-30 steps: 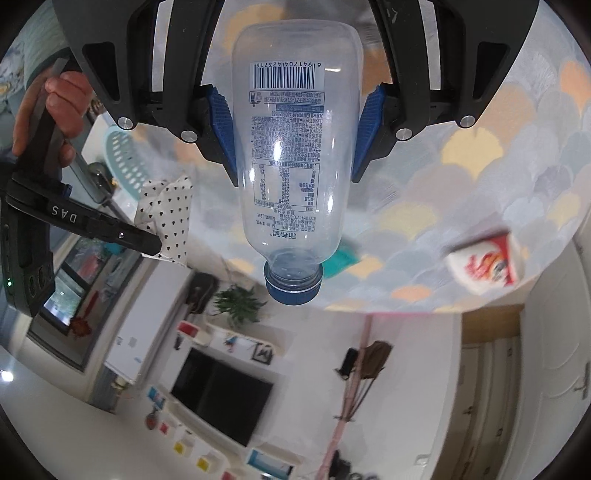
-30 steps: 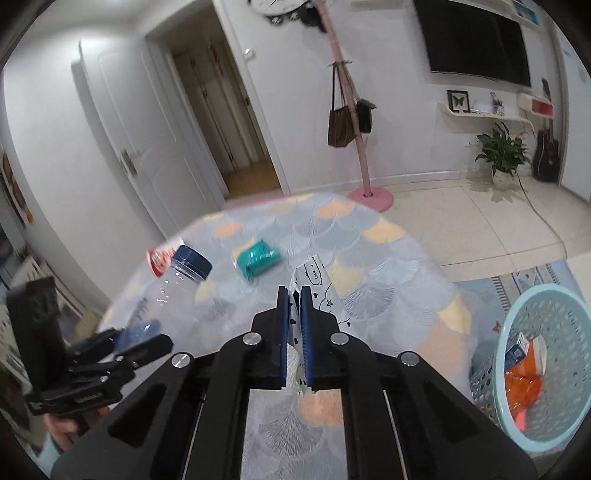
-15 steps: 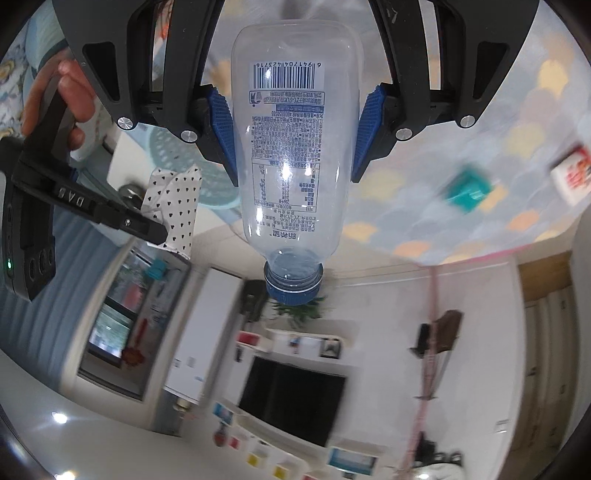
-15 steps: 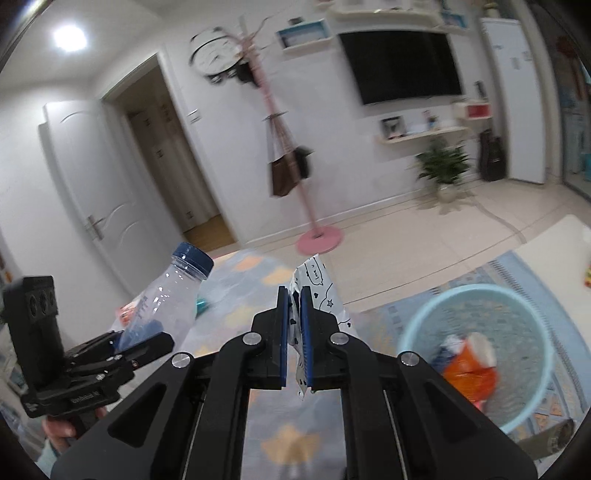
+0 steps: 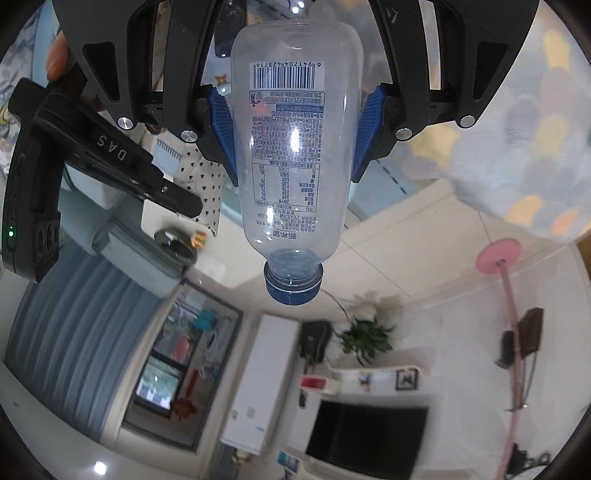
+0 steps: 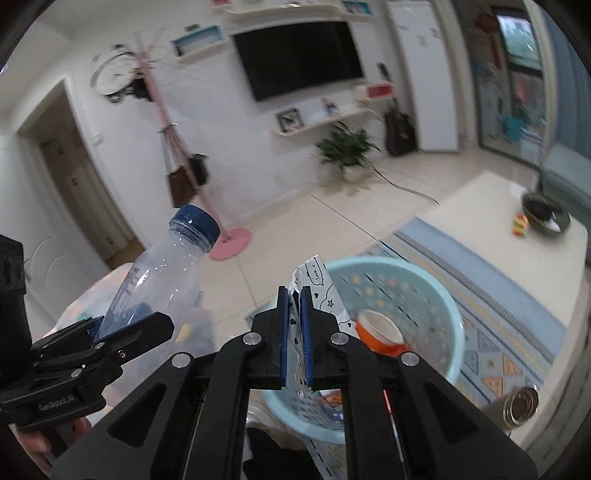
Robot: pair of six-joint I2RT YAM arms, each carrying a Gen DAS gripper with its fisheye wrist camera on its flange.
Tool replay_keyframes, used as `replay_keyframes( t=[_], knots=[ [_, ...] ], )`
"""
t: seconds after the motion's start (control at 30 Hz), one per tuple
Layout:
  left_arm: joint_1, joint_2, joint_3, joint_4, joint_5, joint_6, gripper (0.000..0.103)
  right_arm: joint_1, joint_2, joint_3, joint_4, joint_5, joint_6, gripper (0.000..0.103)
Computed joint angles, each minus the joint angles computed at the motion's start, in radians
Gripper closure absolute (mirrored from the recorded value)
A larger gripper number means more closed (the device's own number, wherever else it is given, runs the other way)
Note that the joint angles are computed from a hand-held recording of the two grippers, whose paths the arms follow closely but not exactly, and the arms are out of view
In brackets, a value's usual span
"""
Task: Collect trash
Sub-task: 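Carry the bottle and dotted packet over the basket and release both, then move both tools back to the table toward the paper cup and teal bag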
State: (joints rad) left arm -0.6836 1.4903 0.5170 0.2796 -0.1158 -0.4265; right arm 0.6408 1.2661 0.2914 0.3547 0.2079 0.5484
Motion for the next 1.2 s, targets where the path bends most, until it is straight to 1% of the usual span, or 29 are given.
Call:
replay_keyframes(
  t=[0.1,0.17,0.23,0.27,0.33,0.4,0.43,0.47,0.5,0.57,0.63,0.7,0.73,0.8,0.9,0.97,1.0,1.1,1.17,1.2],
  knots=[
    [0.002,0.113,0.063,0.015,0.041,0.022,0.048,-0.086,0.095,-0.024,0.106,-0.072,0.008,0.098],
    [0.008,0.170,0.093,0.023,0.053,0.027,0.048,-0.124,0.145,-0.027,0.144,-0.086,0.014,0.097],
    [0.025,0.227,0.128,0.030,0.072,0.025,0.048,-0.169,0.199,-0.023,0.174,-0.130,0.020,0.097],
    [0.033,0.241,0.134,0.036,0.078,0.028,0.044,-0.182,0.226,-0.022,0.192,-0.142,0.025,0.096],
    [0.037,0.259,0.149,0.031,0.081,0.029,0.036,-0.200,0.270,-0.008,0.205,-0.160,0.033,0.088],
    [0.036,0.254,0.148,0.031,0.082,0.024,0.035,-0.206,0.295,-0.012,0.228,-0.166,0.035,0.075],
    [0.038,0.242,0.136,0.036,0.085,0.022,0.035,-0.203,0.297,-0.019,0.234,-0.156,0.037,0.070],
    [0.036,0.231,0.128,0.036,0.082,0.018,0.034,-0.200,0.302,-0.025,0.247,-0.151,0.041,0.058],
    [0.035,0.216,0.113,0.039,0.079,0.014,0.034,-0.197,0.298,-0.034,0.262,-0.151,0.048,0.050],
    [0.039,0.165,0.067,0.050,0.079,0.005,0.031,-0.182,0.285,-0.051,0.277,-0.139,0.056,0.050],
    [0.038,0.117,0.033,0.050,0.071,-0.002,0.031,-0.166,0.259,-0.060,0.263,-0.127,0.056,0.050],
    [0.042,0.045,-0.021,0.051,0.061,-0.007,0.030,-0.144,0.205,-0.073,0.233,-0.117,0.053,0.050],
    [0.043,0.017,-0.034,0.043,0.056,-0.010,0.028,-0.122,0.177,-0.074,0.212,-0.099,0.055,0.050],
    [0.041,-0.059,-0.065,0.019,0.036,-0.023,0.026,-0.050,0.112,-0.061,0.140,-0.033,0.060,0.046],
    [0.021,-0.238,-0.154,-0.037,-0.024,-0.049,0.022,0.062,0.029,-0.040,0.054,0.049,0.072,0.043],
    [0.008,-0.388,-0.199,-0.122,-0.091,-0.063,0.018,0.143,-0.003,-0.011,0.004,0.102,0.079,0.043],
    [0.004,-0.463,-0.216,-0.172,-0.121,-0.067,0.018,0.177,-0.008,0.004,-0.012,0.122,0.082,0.042],
    [0.009,-0.718,-0.252,-0.376,-0.191,-0.079,0.018,0.286,0.012,0.066,-0.046,0.186,0.098,0.037],
    [0.060,-0.940,-0.272,-0.557,-0.194,-0.078,0.018,0.354,0.056,0.119,-0.053,0.211,0.105,0.037],
    [0.092,-1.009,-0.269,-0.621,-0.182,-0.070,0.018,0.383,0.076,0.145,-0.057,0.221,0.105,0.037]
  ],
)
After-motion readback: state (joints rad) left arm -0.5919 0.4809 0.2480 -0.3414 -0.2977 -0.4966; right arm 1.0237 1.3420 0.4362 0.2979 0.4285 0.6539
